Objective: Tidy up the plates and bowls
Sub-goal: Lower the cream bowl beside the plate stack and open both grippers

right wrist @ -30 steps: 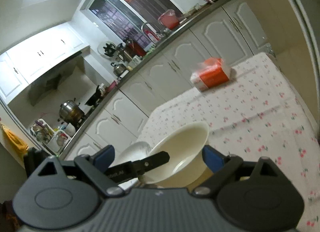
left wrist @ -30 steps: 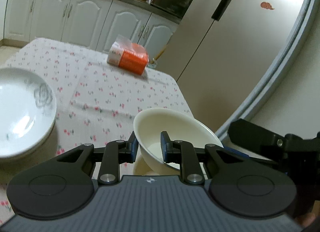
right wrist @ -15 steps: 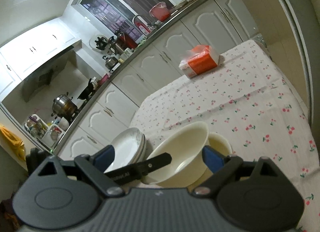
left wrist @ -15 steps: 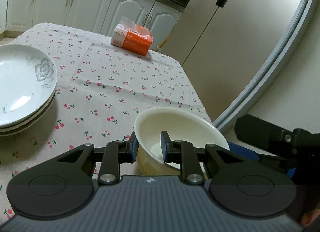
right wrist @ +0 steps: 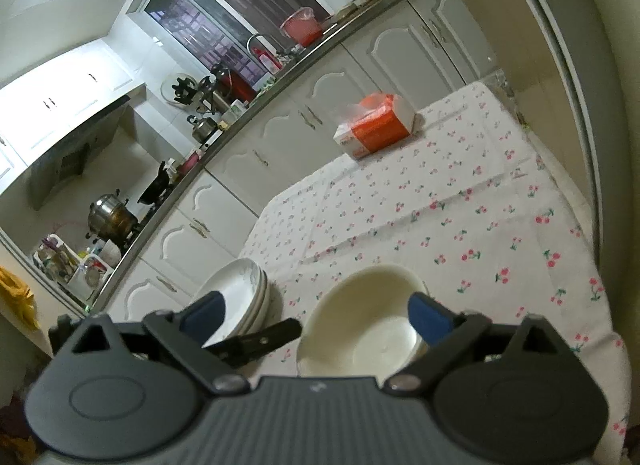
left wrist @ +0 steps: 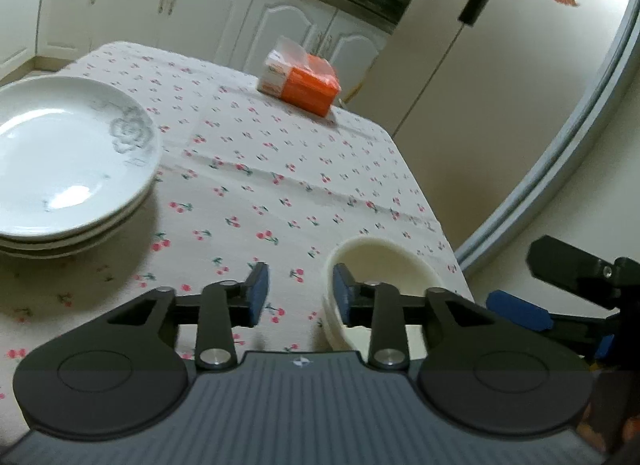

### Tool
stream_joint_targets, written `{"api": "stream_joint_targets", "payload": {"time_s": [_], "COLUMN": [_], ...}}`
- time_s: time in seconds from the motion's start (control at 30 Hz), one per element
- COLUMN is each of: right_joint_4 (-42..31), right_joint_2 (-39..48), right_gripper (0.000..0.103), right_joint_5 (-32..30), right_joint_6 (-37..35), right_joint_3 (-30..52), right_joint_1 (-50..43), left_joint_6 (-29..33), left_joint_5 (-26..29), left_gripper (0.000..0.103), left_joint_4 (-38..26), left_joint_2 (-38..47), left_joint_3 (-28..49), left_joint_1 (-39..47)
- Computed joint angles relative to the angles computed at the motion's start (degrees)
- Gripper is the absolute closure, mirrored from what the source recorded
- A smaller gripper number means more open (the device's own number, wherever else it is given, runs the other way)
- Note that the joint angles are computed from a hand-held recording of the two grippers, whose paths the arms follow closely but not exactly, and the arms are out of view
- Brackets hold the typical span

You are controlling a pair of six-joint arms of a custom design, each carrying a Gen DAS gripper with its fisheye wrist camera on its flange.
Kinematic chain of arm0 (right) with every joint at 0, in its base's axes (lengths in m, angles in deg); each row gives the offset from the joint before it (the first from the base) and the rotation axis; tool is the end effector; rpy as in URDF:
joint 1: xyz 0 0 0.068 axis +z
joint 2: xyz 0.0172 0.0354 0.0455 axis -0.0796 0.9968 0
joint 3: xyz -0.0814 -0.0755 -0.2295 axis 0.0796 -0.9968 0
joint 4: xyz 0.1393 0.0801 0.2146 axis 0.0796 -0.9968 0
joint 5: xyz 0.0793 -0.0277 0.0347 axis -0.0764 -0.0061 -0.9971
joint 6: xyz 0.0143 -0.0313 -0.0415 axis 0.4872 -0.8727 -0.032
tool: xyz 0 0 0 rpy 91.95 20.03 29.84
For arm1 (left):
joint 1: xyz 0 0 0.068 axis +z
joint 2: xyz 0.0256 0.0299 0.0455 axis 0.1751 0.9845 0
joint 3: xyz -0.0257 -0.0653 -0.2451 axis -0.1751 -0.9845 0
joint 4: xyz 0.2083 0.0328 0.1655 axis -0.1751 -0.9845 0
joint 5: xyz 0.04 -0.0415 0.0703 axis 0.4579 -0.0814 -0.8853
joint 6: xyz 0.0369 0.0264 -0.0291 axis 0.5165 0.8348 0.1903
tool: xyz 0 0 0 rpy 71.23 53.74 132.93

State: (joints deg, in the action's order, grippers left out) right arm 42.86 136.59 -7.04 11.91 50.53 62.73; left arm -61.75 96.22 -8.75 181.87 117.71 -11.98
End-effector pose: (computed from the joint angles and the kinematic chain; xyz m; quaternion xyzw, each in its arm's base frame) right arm 0.1098 0.1840 0.1415 0.3052 0.7752 0.2019 0.5150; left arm 0.3190 -0.1486 0.1765 0.2586 0.8598 -0.3119 0.3109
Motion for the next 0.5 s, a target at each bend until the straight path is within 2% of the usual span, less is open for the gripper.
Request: {"api": "stream_joint_targets", "payload": {"time_s": [0.2,0.4,0.5], "right_joint_4": [-5.7,-9.4,-8.8], "right_joint_2": [0.7,2.2,2.3], "right_gripper": [0.003,0.001,0.001], "right_joint_5": [1.6,1.7,1.5], "right_joint_6": [1.7,4.4,3.9], "right_joint_3": [3.0,4.8,4.9], "right_joint_1": [0.8,0.7,0.5], "left_joint_6": [3.9,7.9,9.3], "left_joint_5": [0.6,2.1,2.7], "left_gripper": [0.043,0.039,0.037], "left_joint_4": [-0.1,-2.4,-2.9], "left_joint_2": [-6.4,-10.3,-11.8], "left_joint_3": [-4.3,-6.2,-6.8], "left_joint_1": [4.0,8.7,11.9]}}
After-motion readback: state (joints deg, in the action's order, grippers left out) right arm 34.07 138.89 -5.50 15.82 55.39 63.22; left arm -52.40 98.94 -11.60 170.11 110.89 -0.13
